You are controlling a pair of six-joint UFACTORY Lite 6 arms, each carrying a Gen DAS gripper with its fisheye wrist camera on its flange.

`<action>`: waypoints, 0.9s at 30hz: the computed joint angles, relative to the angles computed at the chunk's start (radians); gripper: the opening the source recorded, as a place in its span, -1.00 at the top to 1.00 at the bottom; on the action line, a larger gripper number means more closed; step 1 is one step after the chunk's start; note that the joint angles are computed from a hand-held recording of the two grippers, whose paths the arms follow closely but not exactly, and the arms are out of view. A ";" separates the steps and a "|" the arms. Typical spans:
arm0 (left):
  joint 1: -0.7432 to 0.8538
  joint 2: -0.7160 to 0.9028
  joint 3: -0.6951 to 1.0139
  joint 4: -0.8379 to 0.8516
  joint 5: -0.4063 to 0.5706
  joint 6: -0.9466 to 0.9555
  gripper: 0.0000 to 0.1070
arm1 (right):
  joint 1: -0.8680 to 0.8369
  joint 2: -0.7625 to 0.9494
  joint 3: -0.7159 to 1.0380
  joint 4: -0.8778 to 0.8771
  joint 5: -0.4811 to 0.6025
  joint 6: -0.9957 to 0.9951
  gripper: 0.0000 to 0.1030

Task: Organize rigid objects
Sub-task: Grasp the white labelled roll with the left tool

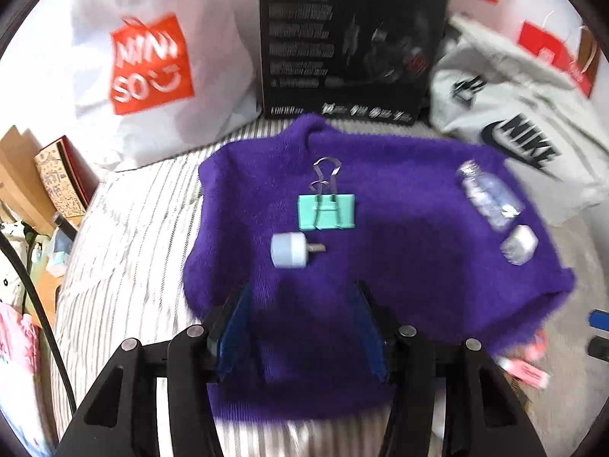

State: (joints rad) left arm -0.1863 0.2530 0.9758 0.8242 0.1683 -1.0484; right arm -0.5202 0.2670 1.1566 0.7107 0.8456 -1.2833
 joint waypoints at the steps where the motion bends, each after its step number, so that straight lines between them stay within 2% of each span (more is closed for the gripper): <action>1: -0.014 -0.059 -0.050 -0.009 -0.006 -0.001 0.03 | -0.011 -0.013 -0.011 0.001 0.004 -0.007 -0.07; 4: -0.100 -0.259 -0.220 -0.034 -0.017 -0.009 0.02 | -0.046 -0.061 -0.049 0.007 0.023 -0.029 -0.07; 6: -0.198 -0.358 -0.298 0.056 0.050 -0.134 0.02 | -0.067 -0.086 -0.070 0.017 0.036 -0.046 -0.07; 8: -0.278 -0.409 -0.333 0.030 0.108 -0.114 0.02 | -0.086 -0.117 -0.095 0.024 0.049 -0.059 -0.07; 11: -0.353 -0.465 -0.393 -0.028 0.113 -0.095 0.02 | -0.097 -0.164 -0.138 0.023 0.044 -0.067 -0.07; 13: -0.368 -0.452 -0.414 -0.027 0.078 -0.108 0.02 | -0.106 -0.196 -0.166 0.027 0.051 -0.073 -0.07; 16: -0.408 -0.404 -0.431 0.077 0.060 -0.234 0.02 | -0.117 -0.238 -0.208 0.029 0.055 -0.089 -0.07; 27: -0.419 -0.223 -0.392 0.255 -0.038 -0.337 0.02 | -0.198 -0.279 -0.290 -0.022 0.020 -0.120 -0.07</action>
